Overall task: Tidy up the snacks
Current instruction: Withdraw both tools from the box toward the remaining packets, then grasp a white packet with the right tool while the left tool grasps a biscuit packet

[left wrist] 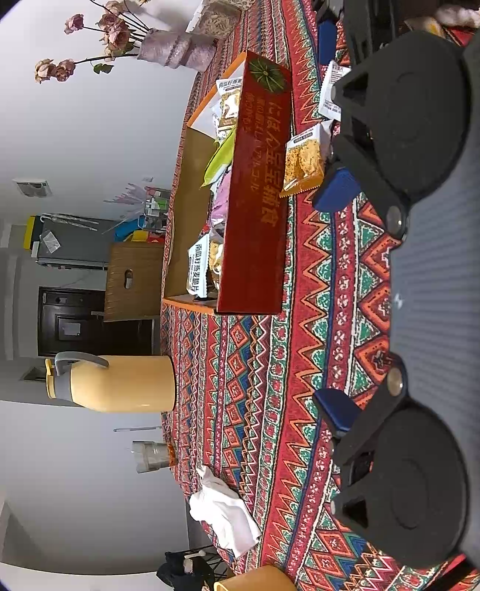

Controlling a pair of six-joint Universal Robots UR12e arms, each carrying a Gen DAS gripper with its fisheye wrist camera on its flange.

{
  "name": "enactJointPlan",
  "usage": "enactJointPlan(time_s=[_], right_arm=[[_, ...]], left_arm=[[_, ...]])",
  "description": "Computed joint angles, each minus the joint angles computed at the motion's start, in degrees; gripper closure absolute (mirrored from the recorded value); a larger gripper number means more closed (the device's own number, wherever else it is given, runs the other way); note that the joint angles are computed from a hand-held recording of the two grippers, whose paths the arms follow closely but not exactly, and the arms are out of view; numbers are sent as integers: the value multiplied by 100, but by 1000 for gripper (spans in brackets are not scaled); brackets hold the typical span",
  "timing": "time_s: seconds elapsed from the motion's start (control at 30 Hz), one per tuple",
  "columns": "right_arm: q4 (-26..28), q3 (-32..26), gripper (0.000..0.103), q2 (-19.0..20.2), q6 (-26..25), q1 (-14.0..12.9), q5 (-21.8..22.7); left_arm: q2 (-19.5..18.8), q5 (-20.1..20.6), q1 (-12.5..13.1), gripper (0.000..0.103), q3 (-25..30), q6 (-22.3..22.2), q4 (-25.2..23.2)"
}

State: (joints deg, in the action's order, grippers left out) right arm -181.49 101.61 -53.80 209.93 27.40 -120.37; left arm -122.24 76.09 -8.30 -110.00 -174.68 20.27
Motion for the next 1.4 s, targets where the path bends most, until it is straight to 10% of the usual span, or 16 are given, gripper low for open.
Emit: enactJointPlan(time_s=[0.27,0.83,0.93,1.4], right_arm=[[311,-108,2,22,192,-29,132],[-591,220,50,-16,-22,-6,253],[-858,300,82,-21,-17,-47,476],[-1818,511,86,-4,-101,-43,296]], left_arm=[[1,-43,48,0,-14,-81,-10],[15,-32,51,0,-30,-91,-53],[22,-16,37,0,-40,-64,-41],[37,103,-135,0,33,69,-131]])
